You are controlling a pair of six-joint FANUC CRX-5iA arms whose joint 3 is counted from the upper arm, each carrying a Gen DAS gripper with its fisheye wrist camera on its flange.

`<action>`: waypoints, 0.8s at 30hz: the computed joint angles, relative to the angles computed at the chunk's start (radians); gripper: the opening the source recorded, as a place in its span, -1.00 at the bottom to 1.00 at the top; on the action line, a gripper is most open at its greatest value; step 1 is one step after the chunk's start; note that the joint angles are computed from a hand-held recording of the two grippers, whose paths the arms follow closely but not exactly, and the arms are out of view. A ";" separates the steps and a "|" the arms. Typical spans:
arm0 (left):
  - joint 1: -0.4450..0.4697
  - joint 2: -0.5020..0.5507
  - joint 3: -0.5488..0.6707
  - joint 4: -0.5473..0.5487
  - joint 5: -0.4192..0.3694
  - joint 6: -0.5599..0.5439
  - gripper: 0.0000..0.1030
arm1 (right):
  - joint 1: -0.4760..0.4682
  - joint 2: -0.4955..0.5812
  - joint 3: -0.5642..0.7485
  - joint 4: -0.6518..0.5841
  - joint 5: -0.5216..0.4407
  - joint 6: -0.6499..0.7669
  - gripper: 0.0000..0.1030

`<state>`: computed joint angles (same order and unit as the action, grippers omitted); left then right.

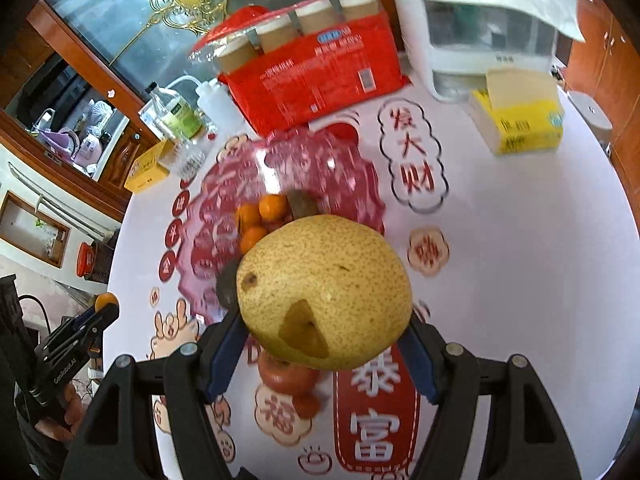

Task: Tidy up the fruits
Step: 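Lift the pear and the small orange over the bowl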

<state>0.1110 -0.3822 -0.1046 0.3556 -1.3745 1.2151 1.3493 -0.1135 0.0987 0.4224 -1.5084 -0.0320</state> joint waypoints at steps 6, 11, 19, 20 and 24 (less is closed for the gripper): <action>-0.028 0.048 0.002 0.018 0.076 0.018 -0.41 | -0.089 0.044 0.042 -0.007 0.032 0.109 0.38; -0.038 0.079 -0.039 0.058 0.149 0.026 -0.41 | -0.144 0.069 0.032 0.012 0.083 0.167 0.38; -0.056 0.085 -0.155 0.137 0.283 0.026 -0.41 | -0.216 0.095 -0.026 -0.020 0.192 0.256 0.38; -0.064 0.090 -0.162 0.141 0.292 0.014 -0.40 | -0.222 0.095 -0.033 -0.028 0.206 0.260 0.38; -0.093 0.106 -0.168 0.130 0.303 0.003 -0.40 | -0.237 0.108 -0.046 -0.046 0.234 0.280 0.38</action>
